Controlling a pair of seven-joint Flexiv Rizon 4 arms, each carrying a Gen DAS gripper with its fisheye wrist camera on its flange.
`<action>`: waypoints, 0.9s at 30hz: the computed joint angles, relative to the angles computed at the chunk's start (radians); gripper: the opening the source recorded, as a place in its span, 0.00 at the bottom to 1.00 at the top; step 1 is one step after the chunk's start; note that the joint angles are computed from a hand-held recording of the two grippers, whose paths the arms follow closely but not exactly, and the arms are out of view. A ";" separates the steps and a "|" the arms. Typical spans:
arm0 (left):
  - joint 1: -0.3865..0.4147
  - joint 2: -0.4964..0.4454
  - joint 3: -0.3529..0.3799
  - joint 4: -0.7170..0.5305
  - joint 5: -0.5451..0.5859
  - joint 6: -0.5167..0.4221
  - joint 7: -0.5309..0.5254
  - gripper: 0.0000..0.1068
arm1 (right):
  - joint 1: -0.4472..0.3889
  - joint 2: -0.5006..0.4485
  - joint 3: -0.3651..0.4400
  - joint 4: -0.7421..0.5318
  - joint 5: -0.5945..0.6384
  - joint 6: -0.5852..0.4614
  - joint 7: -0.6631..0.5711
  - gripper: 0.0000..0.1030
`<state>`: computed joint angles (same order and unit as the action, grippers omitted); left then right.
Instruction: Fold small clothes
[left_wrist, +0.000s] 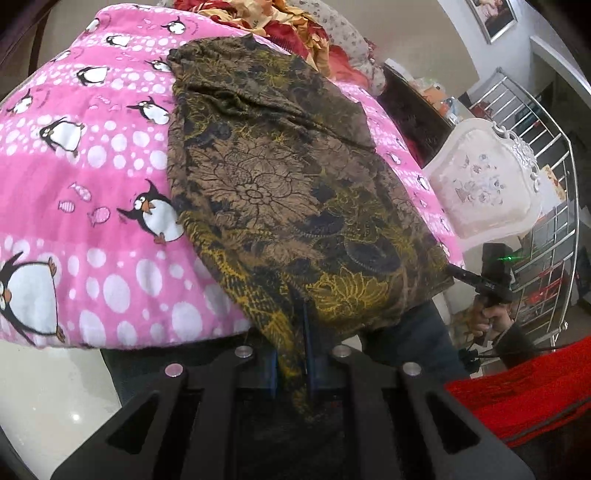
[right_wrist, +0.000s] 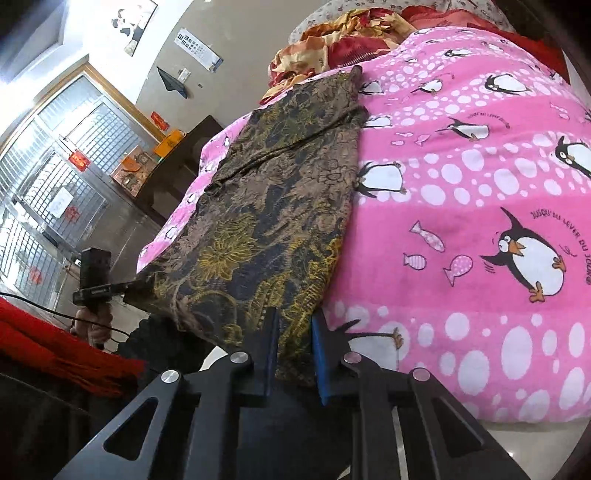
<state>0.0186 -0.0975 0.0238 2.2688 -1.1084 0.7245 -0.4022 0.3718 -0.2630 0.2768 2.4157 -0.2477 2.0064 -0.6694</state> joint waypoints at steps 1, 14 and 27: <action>0.000 -0.006 0.000 -0.004 0.005 0.002 -0.005 0.10 | -0.011 -0.012 0.005 -0.008 -0.012 -0.005 0.009 0.19; 0.022 -0.056 -0.014 -0.024 -0.035 0.015 -0.042 0.09 | -0.144 -0.134 0.020 -0.032 -0.270 0.189 0.121 0.08; 0.035 0.077 0.034 -0.026 -0.151 -0.029 0.090 0.03 | 0.090 0.148 -0.037 -0.037 0.094 0.151 -0.174 0.04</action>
